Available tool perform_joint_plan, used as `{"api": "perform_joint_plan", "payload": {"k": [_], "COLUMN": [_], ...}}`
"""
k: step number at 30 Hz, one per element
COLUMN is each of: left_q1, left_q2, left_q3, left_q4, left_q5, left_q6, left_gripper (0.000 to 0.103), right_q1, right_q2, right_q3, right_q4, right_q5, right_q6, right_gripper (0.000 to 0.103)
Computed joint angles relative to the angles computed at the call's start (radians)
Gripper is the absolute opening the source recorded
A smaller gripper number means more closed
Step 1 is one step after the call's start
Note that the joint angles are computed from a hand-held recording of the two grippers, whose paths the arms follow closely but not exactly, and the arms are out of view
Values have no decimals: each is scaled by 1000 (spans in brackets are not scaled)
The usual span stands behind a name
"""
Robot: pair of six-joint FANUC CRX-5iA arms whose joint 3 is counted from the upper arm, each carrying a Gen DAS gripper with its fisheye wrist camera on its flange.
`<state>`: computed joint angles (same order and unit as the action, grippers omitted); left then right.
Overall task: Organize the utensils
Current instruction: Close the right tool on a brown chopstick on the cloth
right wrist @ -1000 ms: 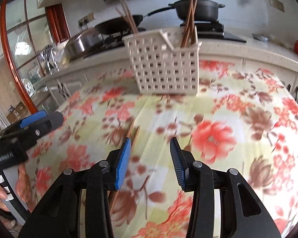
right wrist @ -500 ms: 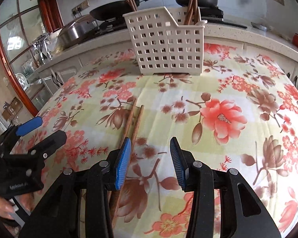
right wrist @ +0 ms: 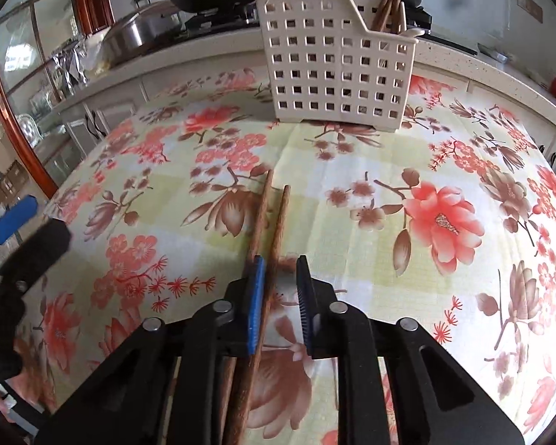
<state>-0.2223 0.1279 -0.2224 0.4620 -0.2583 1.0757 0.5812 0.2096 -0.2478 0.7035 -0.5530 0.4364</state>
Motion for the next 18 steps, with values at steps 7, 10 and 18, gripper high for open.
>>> {"api": "perform_joint_plan", "payload": {"k": [7,10,18], "left_q1": [6,8,5], "left_q2": [7,10,25], "left_q3": [-13,-6,38], "left_q4": [50,34,-60], "left_q5": [-5,-13,-58], "left_q6": [-43,-28,54], "left_gripper": [96,96,96], "right_q1": [2,2,-1], "right_q2": [41,54,58], "right_q3": [57,81,72], "right_q4": [-12,-27,13], "right_q5": [-42,-59,-61], "right_q6": [44,75,61], "right_gripper": [15,15,7]}}
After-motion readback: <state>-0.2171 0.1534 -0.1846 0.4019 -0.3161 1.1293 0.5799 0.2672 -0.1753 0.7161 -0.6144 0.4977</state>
